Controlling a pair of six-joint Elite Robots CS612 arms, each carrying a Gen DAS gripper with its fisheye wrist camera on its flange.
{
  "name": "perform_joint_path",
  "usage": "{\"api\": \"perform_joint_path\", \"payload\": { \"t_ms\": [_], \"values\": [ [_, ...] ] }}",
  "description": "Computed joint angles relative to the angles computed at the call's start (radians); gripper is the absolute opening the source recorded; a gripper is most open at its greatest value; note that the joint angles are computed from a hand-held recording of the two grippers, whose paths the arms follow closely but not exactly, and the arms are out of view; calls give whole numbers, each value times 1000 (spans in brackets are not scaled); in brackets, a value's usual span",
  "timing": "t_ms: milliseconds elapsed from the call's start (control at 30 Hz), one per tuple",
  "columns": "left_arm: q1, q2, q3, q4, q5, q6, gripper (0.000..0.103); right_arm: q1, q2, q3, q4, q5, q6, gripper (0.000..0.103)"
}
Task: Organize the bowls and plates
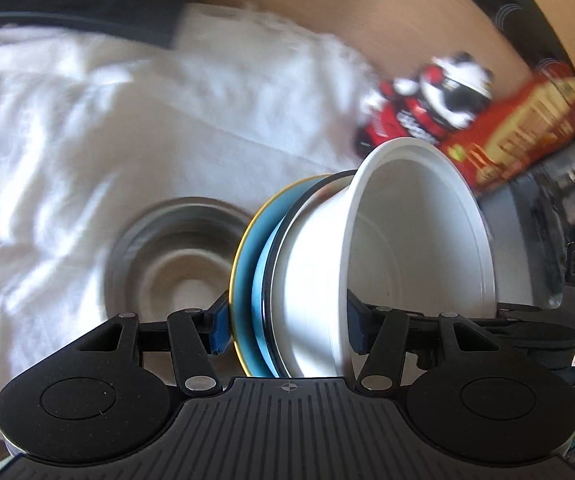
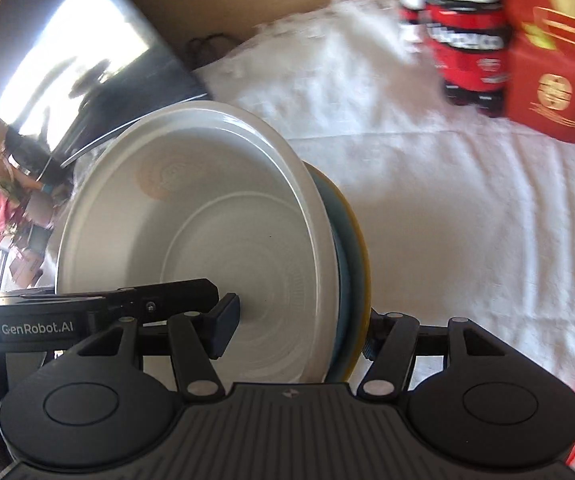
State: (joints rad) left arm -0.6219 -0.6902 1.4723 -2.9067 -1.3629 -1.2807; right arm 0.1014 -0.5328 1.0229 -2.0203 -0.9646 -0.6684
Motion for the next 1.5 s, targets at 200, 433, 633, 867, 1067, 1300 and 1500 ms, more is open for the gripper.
{"api": "perform_joint_path", "payload": {
  "t_ms": [200,433,633,867,1067,1300,1500],
  "values": [
    [24,-4,79,-40,-29,-75,58,53,44,-55,90,-19,-20,61],
    [49,32,102,-106,-109,-124,57,95,102,-117,153,-110,10,61],
    [55,33,108,-112,-117,-95,53,102,98,-101,82,-123,24,61],
    [60,34,117,-127,-137,-97,40,99,95,-99,56,-144,55,59],
    [61,33,112,-116,-136,-98,39,90,95,-106,79,-137,58,55],
    [56,25,119,-112,-126,-100,38,85,79,-84,40,-137,71,50],
    [53,21,116,-94,-121,-99,37,78,79,-90,53,-133,67,43]
  ]
}}
